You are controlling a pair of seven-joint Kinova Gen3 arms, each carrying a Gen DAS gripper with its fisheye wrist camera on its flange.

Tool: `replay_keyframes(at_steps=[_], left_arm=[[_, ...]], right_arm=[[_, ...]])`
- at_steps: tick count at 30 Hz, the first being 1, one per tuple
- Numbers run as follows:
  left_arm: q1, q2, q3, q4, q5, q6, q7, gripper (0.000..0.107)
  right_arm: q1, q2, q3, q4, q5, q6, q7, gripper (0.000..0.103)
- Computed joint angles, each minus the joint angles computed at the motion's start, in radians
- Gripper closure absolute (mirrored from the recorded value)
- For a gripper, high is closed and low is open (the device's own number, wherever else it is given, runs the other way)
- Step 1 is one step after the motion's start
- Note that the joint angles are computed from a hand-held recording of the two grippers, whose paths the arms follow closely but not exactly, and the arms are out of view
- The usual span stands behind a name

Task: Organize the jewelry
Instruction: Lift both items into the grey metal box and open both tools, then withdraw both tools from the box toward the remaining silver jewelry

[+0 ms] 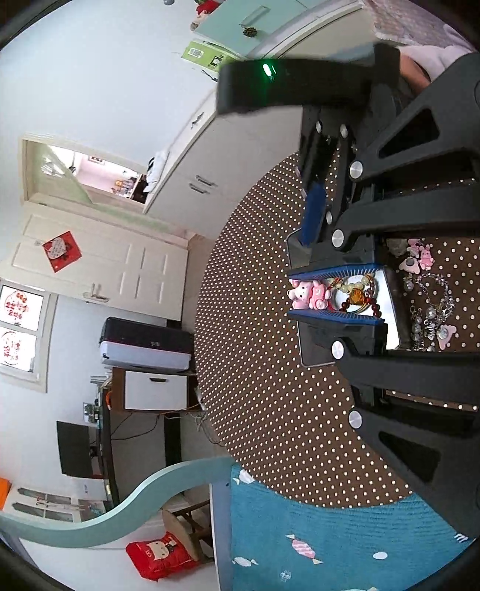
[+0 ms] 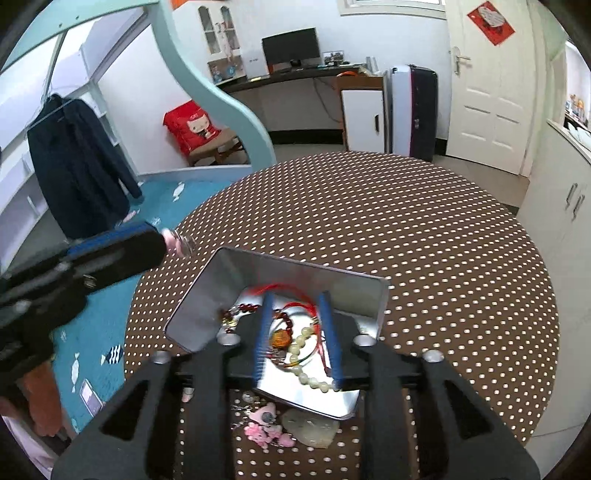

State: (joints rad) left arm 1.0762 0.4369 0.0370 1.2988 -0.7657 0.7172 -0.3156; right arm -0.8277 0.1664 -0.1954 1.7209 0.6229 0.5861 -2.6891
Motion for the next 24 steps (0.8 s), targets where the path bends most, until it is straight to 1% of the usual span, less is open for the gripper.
replay_keyframes(at_steps=[2, 7, 9, 14, 15, 17, 24], left_arm=[[-0.020, 0.012, 0.013, -0.007, 0.023, -0.013, -0.024, 0.092], [-0.051, 0.057, 0.030, -0.051, 0.103, -0.021, -0.115, 0.092], [-0.062, 0.088, 0.036, -0.090, 0.147, 0.000, -0.167, 0.091], [-0.063, 0.140, 0.017, -0.163, 0.231, 0.057, -0.230, 0.089], [-0.061, 0.145, 0.011, -0.169, 0.241, 0.064, -0.238, 0.082], [-0.050, 0.153, -0.005, -0.174, 0.249, 0.070, -0.233, 0.072], [-0.028, 0.127, -0.035, -0.115, 0.238, 0.044, -0.193, 0.072]], right_arm=[[-0.009, -0.024, 0.008, 0.018, 0.038, 0.007, -0.049, 0.069], [0.004, -0.051, -0.009, 0.043, 0.094, 0.038, -0.128, 0.067], [0.015, -0.054, -0.020, 0.048, 0.097, 0.042, -0.140, 0.067], [0.025, -0.054, -0.036, 0.054, 0.100, 0.063, -0.164, 0.066], [0.026, -0.055, -0.038, 0.055, 0.100, 0.063, -0.166, 0.065], [0.027, -0.056, -0.042, 0.056, 0.103, 0.068, -0.170, 0.064], [0.025, -0.060, -0.048, 0.062, 0.112, 0.072, -0.177, 0.063]])
